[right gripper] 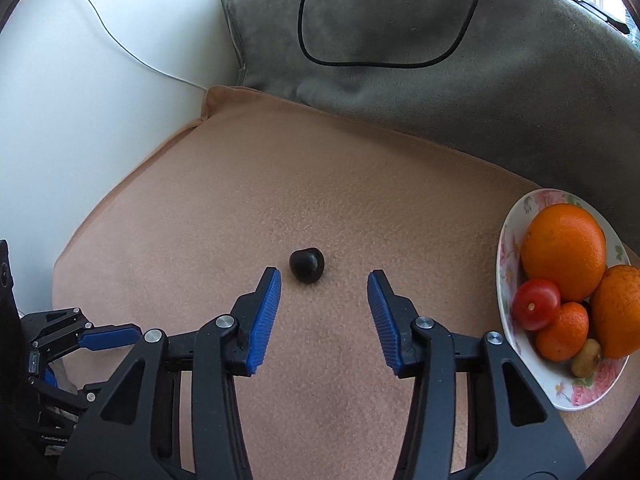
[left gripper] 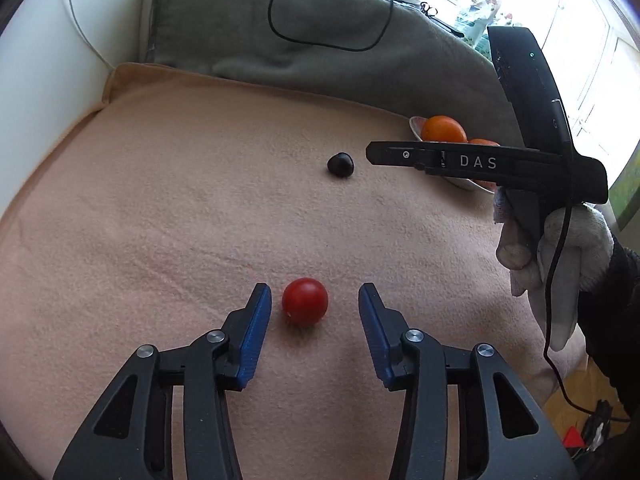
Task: Organize fruits
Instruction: 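Close the right gripper on the dark plum while the left gripper grasps the small red tomato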
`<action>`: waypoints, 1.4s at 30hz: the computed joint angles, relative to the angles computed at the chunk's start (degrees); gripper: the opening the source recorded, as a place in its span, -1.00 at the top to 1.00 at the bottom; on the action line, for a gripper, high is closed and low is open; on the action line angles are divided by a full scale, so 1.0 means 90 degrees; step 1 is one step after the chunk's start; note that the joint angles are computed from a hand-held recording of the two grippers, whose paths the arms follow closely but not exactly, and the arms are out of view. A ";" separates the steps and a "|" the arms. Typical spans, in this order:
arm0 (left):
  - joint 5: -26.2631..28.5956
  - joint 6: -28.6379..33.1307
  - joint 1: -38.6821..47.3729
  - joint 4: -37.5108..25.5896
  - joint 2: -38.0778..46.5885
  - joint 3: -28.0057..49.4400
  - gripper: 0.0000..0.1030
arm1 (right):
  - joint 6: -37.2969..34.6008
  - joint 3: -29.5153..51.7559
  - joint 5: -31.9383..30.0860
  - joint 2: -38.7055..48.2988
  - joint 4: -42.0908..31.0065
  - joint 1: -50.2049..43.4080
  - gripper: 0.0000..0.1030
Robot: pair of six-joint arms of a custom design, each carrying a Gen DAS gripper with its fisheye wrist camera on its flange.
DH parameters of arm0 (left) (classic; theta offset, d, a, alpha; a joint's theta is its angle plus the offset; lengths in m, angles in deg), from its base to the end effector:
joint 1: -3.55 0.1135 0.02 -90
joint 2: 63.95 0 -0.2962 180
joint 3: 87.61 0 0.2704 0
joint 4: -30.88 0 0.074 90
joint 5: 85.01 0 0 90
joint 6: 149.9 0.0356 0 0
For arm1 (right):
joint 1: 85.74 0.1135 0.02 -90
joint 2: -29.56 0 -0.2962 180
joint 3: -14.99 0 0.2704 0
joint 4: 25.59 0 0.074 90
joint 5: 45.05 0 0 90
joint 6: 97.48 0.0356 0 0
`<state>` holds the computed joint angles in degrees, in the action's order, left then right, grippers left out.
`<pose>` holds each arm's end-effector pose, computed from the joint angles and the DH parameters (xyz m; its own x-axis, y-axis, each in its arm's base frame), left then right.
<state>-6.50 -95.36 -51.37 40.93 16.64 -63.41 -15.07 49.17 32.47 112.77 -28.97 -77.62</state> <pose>0.1187 -0.1567 0.1017 -0.7580 0.0902 -0.6459 0.3476 0.8939 -0.2831 0.2252 0.0399 0.1173 -0.7421 -0.2362 -0.6273 -0.3697 0.9249 0.0892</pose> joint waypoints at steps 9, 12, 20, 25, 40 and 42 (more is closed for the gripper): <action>0.0121 -0.0028 0.0084 0.0291 0.0243 -0.0055 0.27 | 0.0036 0.0357 0.0226 0.0781 0.0250 0.0358 0.22; 0.0139 -0.0001 0.0106 0.0332 0.0296 -0.0046 0.29 | 0.0084 0.0451 0.0339 0.1016 0.0340 0.0472 0.22; 0.0153 -0.0012 0.0161 0.0538 0.0439 -0.0093 0.45 | 0.0132 0.0620 0.0565 0.1461 0.0574 0.0704 0.30; 0.0119 -0.0030 0.0144 0.0589 0.0484 -0.0102 0.55 | 0.0116 0.0613 0.0677 0.1640 0.0707 0.0769 0.36; 0.0223 -0.0091 0.0133 0.0581 0.0258 -0.0167 0.56 | 0.0127 0.0292 0.0505 0.1075 0.0732 0.0536 0.53; 0.0243 -0.0056 0.0133 0.0519 0.0202 -0.0116 0.56 | 0.0109 0.0205 0.0393 0.0840 0.0664 0.0403 0.53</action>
<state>-4.30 -95.86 -50.17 45.60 18.46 -64.45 -14.09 51.02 36.01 120.33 -23.00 -73.99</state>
